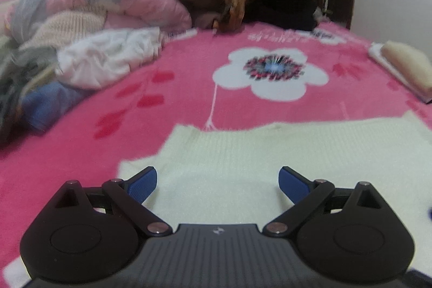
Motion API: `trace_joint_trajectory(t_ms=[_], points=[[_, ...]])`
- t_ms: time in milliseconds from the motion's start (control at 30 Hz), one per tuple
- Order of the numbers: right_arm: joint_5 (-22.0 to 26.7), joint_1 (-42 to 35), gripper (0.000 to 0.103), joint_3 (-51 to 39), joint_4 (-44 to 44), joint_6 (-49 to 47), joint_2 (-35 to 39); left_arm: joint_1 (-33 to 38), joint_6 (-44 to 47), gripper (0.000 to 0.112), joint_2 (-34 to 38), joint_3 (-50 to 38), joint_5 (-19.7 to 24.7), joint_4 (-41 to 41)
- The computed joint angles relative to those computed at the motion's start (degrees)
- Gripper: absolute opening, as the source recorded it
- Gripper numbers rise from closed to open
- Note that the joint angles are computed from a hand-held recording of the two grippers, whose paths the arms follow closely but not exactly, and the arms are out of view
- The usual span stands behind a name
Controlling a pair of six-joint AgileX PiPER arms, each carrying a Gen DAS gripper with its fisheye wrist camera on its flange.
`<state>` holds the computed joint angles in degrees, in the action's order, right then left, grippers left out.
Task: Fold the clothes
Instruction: 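Move both open grippers over the cream sweater toward its edge, then roll the right gripper and lower it onto the sweater edge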
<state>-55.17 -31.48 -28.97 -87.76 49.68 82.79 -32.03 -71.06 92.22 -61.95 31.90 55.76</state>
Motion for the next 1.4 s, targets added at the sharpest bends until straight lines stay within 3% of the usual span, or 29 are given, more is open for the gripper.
trace_joint_trajectory(t_ms=[200,467,767,933,1200,1400], points=[[-0.5,-0.2,0.082,0.3,1.0,-1.3,0.6,-7.8,-1.5,0.099,-10.8,10.4,3.4,1.4],[-0.9,-0.3,0.083,0.8,2.1,-2.5,1.0,-15.3,-16.8,0.1,-18.5,23.2,6.3,8.9],[-0.6,-0.2,0.083,1.9,3.5,-3.4,0.2,-13.8,-19.9,0.1,-22.3,26.4,4.9,9.0],[-0.8,-0.4,0.083,2.5,4.2,-4.2,0.1,-14.5,-22.4,0.1,-26.1,28.2,9.6,7.6],[-0.7,-0.2,0.083,2.5,4.5,-4.0,0.1,-4.5,-17.7,0.1,-36.0,33.0,2.9,-1.8],[-2.0,-3.3,0.084,0.5,-1.5,7.3,-2.8,-1.7,-14.4,0.1,-43.4,35.6,0.7,-5.2]])
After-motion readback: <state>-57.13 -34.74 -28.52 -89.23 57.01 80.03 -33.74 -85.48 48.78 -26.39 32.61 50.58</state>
